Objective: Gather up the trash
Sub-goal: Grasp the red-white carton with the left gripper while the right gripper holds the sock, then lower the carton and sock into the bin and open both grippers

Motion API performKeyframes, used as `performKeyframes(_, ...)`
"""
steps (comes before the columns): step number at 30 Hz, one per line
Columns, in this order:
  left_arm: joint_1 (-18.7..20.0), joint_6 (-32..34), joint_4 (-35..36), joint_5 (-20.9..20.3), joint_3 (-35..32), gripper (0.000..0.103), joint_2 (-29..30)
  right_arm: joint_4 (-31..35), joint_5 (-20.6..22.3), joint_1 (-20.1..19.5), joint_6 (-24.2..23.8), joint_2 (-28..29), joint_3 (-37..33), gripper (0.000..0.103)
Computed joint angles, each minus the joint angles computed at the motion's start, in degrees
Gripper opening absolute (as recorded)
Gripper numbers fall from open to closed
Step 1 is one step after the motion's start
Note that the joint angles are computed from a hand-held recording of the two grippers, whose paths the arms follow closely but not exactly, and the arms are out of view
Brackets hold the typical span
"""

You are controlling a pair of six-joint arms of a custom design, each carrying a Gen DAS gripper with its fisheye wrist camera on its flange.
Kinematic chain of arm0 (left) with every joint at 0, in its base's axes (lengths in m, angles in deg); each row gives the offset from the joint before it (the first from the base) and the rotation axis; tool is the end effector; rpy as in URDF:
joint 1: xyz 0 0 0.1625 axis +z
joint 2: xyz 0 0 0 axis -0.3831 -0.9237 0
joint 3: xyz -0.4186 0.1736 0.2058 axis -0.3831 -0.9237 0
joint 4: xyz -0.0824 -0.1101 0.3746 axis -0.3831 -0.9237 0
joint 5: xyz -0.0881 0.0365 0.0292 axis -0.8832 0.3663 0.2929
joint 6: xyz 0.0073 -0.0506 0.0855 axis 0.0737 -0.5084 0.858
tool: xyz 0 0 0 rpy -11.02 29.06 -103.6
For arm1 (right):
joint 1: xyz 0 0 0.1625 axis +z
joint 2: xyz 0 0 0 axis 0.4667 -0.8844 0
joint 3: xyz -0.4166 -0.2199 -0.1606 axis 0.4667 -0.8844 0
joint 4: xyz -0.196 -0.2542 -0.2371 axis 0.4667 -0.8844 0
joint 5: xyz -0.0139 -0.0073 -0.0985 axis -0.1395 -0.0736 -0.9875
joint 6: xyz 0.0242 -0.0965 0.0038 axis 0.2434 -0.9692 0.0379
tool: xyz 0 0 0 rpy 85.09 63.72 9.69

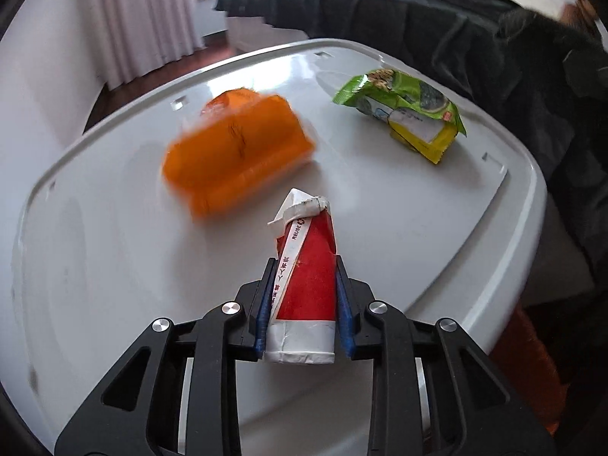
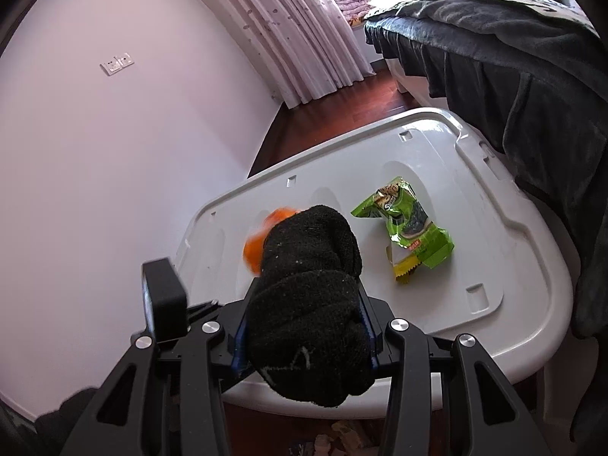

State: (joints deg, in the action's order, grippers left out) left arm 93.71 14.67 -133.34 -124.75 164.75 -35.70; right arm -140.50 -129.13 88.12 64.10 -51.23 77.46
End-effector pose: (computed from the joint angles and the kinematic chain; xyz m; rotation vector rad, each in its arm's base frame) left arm -0.0351 -0.6664 0.2869 0.9581 2.3905 -0.4142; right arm 0.3924 -0.5988 0.0670 0.2192 -2.7365 0.9669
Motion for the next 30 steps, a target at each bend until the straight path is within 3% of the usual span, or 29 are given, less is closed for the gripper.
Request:
performKeyframes(5,0.05,-6.44,-2.20,2.38,2.33,0.026,-2.06,-0.69,-0.27,0.11,0.02,-0.11,0.35,0.044)
performKeyframes(12,-2.40,-22.20,-4.67,16.62,6.57,0.026,-3.52,1.74,-0.30,0.29,0.39,0.75,-0.10,0.044)
performKeyframes(17,-3.76,-24.79,-6.74,21.96,9.09,0.026,-4.13,4.30,-2.40,1.66,-1.38,2.79,-1.15,0.044)
performKeyframes(22,-4.92,-25.10,-8.56,24.43,11.44,0.026,-5.62,3.11,-7.64,3.87,-4.82,5.14,-1.39,0.044)
performKeyframes(27,-6.36,-26.33,-7.61,25.34,15.74,0.026,-9.66,1.02,-8.09,5.34,-4.36,6.06,1.92,0.044)
performKeyframes(30,-6.91,-29.50,-3.81,23.34,18.17,0.026,-13.79,0.69,-7.74,5.88,-2.52,6.51,4.02,0.044)
